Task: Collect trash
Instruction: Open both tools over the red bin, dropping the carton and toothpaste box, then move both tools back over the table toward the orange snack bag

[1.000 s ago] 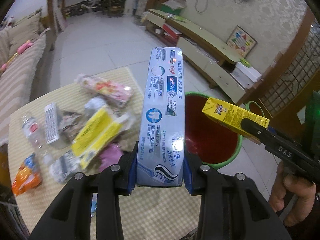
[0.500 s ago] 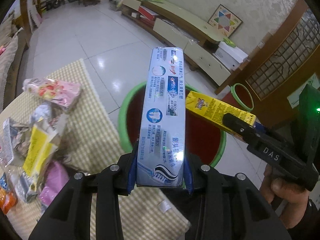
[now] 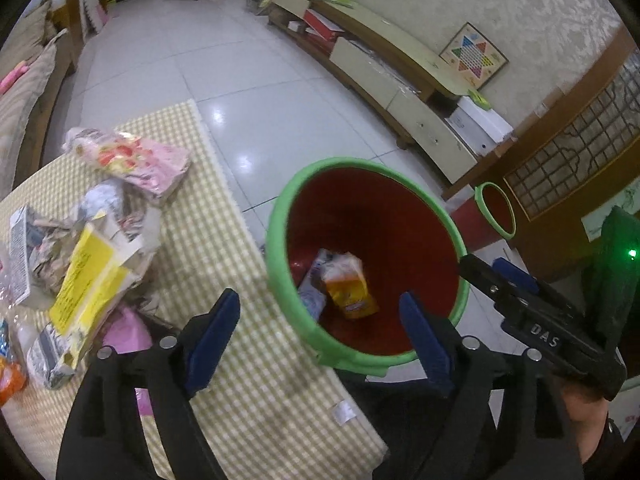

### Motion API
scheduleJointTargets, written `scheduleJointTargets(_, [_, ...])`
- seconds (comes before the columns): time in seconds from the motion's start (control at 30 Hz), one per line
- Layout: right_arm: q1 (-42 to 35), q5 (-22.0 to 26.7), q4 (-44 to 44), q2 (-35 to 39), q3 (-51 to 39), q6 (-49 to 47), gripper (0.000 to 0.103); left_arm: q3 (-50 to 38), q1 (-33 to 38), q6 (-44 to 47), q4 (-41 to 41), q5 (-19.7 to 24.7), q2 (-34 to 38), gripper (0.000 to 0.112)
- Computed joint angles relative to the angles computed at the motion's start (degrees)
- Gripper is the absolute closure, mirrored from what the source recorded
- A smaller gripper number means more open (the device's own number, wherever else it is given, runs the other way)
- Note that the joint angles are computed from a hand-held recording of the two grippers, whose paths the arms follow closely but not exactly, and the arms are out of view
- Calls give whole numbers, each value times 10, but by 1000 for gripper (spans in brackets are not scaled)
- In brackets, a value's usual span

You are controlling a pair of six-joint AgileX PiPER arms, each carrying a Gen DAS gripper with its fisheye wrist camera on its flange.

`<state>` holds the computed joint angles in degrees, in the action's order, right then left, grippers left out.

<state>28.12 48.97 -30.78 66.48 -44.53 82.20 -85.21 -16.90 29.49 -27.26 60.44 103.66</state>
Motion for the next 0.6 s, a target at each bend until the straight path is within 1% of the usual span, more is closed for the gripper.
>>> scheduleJointTargets(0.07, [20, 20, -13, 8, -15, 8, 16, 7, 13, 7, -2, 0, -6, 29])
scheduleJointTargets(0.13, [45, 41, -29, 16, -32, 19, 10, 16, 28, 15, -4, -1, -16, 26])
scheduleJointTargets(0.23, [80, 72, -46, 32, -59, 34, 5, 32, 56, 28, -5, -3, -34, 20])
scheduleJointTargets(0.27, [93, 83, -51, 40, -72, 37, 5, 33, 64, 28, -3, -1, -39, 18])
scheduleJointTargets(0.37, [121, 104, -56, 64, -105, 41, 5, 38, 97, 38, -1, 2, -56, 17])
scheduleJointTargets(0.6, [180, 121, -62, 130, -183, 50, 5, 41, 202, 90, -21, 29, -82, 17])
